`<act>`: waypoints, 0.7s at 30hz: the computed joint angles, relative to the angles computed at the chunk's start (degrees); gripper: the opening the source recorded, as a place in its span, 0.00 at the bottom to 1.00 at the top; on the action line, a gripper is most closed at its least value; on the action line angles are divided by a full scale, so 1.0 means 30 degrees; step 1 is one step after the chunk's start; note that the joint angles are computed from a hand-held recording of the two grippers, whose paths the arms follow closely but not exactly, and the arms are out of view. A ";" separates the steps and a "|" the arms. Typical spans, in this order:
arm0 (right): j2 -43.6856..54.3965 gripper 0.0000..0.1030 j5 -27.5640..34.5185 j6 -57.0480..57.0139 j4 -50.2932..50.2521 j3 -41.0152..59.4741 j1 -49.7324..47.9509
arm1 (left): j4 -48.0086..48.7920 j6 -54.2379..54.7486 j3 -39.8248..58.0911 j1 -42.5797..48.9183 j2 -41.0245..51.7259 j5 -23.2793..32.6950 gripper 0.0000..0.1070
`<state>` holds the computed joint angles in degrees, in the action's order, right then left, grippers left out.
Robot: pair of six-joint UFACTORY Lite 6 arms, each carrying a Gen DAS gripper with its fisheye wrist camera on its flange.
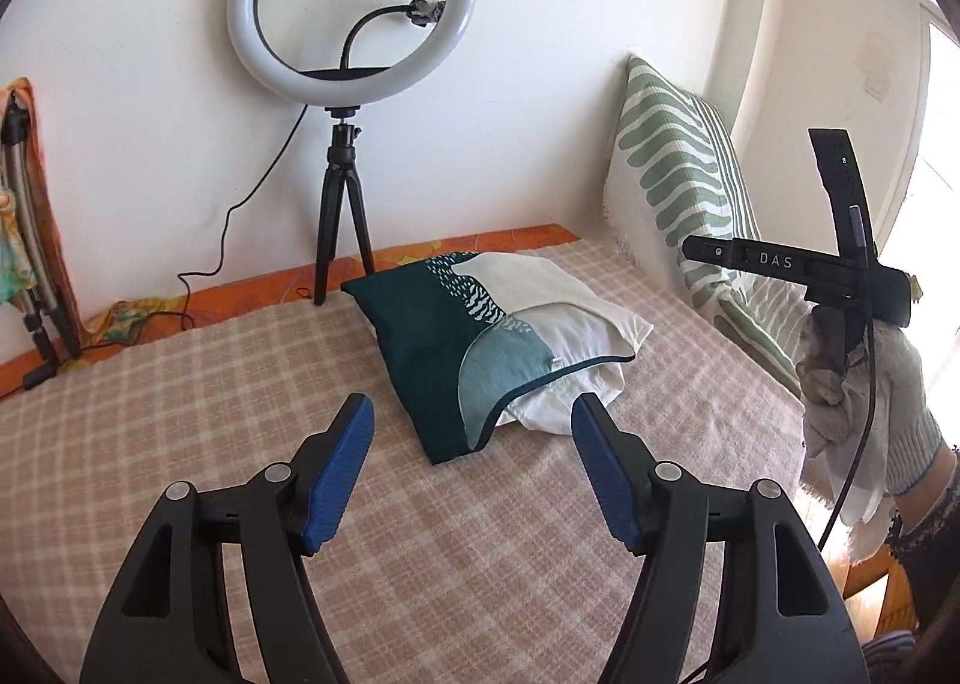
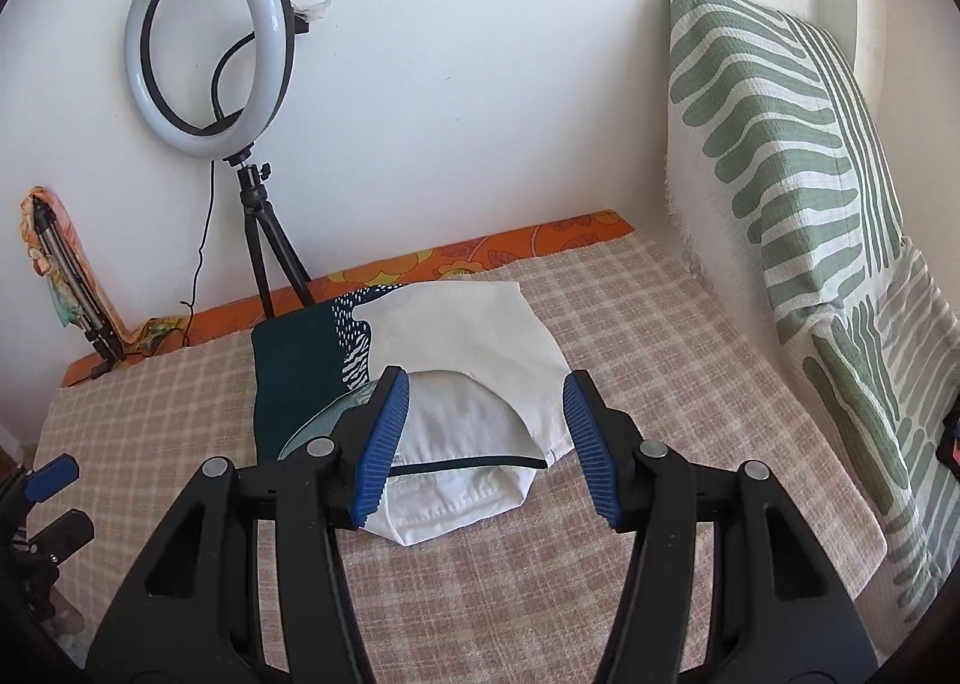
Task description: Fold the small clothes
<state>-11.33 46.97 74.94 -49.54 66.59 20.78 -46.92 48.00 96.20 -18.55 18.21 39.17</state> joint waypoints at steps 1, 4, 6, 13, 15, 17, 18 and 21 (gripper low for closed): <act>-0.0178 0.55 0.0798 0.0738 -0.0521 -0.0044 0.0861 | -0.0242 0.0301 -0.0654 0.0164 -0.0635 -0.0005 0.66; -0.0377 0.55 0.3586 0.2737 -0.1978 0.0019 0.3738 | -0.1163 0.1495 -0.2893 0.0718 -0.2781 -0.0243 0.67; -0.0474 0.61 0.5328 0.4037 -0.2616 0.0052 0.5593 | -0.1861 0.2556 -0.4285 0.1110 -0.4156 -0.0352 0.72; -0.0082 0.77 0.9444 0.7609 -0.3555 0.0252 1.0684 | -0.3691 0.5420 -0.7805 0.2582 -0.7710 -0.0155 0.78; 0.0138 0.86 1.0264 0.8470 -0.3823 0.0200 1.1730 | -0.4039 0.6049 -0.8497 0.2945 -0.8409 0.0065 0.80; 0.0437 0.86 1.1121 0.9175 -0.3947 0.0276 1.2582 | -0.4299 0.6593 -0.9231 0.3177 -0.9173 -0.0017 0.81; 0.0562 0.87 1.1390 0.9435 -0.3986 0.0335 1.2912 | -0.4488 0.6881 -0.9581 0.3244 -0.9509 -0.0176 0.83; 0.0657 0.92 1.2161 1.0592 -0.4294 0.0253 1.3808 | -0.5679 0.7955 -1.0571 0.3734 -1.0378 -0.0197 0.94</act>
<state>-9.36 83.45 106.71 -62.43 67.35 62.20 -63.96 71.86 64.49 -7.35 -12.93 38.58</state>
